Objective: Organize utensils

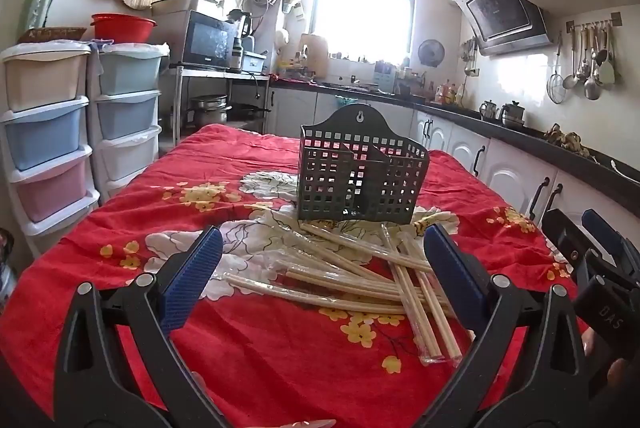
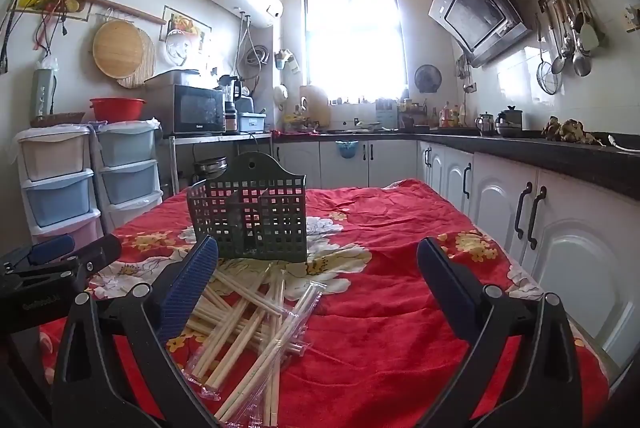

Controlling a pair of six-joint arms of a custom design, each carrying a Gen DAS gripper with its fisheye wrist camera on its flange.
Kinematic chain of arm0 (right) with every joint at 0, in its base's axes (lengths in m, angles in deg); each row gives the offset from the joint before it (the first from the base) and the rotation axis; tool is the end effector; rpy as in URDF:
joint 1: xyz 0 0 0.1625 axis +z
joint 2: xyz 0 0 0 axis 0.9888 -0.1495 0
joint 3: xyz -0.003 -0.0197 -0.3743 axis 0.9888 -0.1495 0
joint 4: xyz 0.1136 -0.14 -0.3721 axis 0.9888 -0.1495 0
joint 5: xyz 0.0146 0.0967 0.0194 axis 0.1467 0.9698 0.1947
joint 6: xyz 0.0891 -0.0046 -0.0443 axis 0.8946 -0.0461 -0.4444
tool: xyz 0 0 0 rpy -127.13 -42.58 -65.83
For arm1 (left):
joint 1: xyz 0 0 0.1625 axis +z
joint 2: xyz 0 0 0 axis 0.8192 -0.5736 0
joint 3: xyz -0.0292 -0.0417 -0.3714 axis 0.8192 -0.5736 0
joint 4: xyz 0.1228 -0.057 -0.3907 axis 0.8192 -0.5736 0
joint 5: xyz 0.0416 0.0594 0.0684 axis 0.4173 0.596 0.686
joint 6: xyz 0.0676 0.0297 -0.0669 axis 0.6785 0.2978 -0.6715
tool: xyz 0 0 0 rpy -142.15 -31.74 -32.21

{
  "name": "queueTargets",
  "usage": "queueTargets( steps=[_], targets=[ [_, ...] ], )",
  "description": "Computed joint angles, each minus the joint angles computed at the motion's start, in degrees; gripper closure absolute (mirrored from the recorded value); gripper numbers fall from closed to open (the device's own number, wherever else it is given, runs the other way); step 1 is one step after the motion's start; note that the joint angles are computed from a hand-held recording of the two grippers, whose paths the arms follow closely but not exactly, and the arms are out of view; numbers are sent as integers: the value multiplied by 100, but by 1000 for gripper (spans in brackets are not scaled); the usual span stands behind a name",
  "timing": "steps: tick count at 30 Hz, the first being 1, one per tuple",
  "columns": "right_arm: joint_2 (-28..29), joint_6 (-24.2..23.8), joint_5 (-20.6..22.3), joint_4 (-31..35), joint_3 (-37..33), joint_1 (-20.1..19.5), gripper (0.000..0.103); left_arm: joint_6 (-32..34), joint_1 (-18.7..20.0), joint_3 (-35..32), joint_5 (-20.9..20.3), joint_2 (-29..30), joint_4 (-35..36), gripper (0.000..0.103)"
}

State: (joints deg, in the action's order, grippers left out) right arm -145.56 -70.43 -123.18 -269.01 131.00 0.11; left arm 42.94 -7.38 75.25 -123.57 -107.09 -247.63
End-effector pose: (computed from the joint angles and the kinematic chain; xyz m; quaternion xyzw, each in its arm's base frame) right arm 0.0471 -0.5138 0.2565 0.1620 -0.6734 0.6353 0.3415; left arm -0.2989 -0.6076 0.0126 0.3197 0.7933 -0.4916 0.1638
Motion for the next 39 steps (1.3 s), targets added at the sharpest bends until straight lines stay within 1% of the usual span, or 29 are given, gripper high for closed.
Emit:
queueTargets(
  steps=[6, 13, 28, 39],
  targets=[
    [8, -2, 2, -34, 11, 3, 6, 50, 48, -77, -37, 57, -12, 10],
    [30, -9, -5, -54, -6, 9, 6, -11, -57, -63, 97, 60, -37, 10],
    [19, 0, 25, -57, 5, -2, 6, -19, -60, -52, 99, 47, -39, 10],
    [-78, -35, 22, 85, 68, 66, 6, -103, -55, -19, 108, -4, 84, 10]
  ],
)
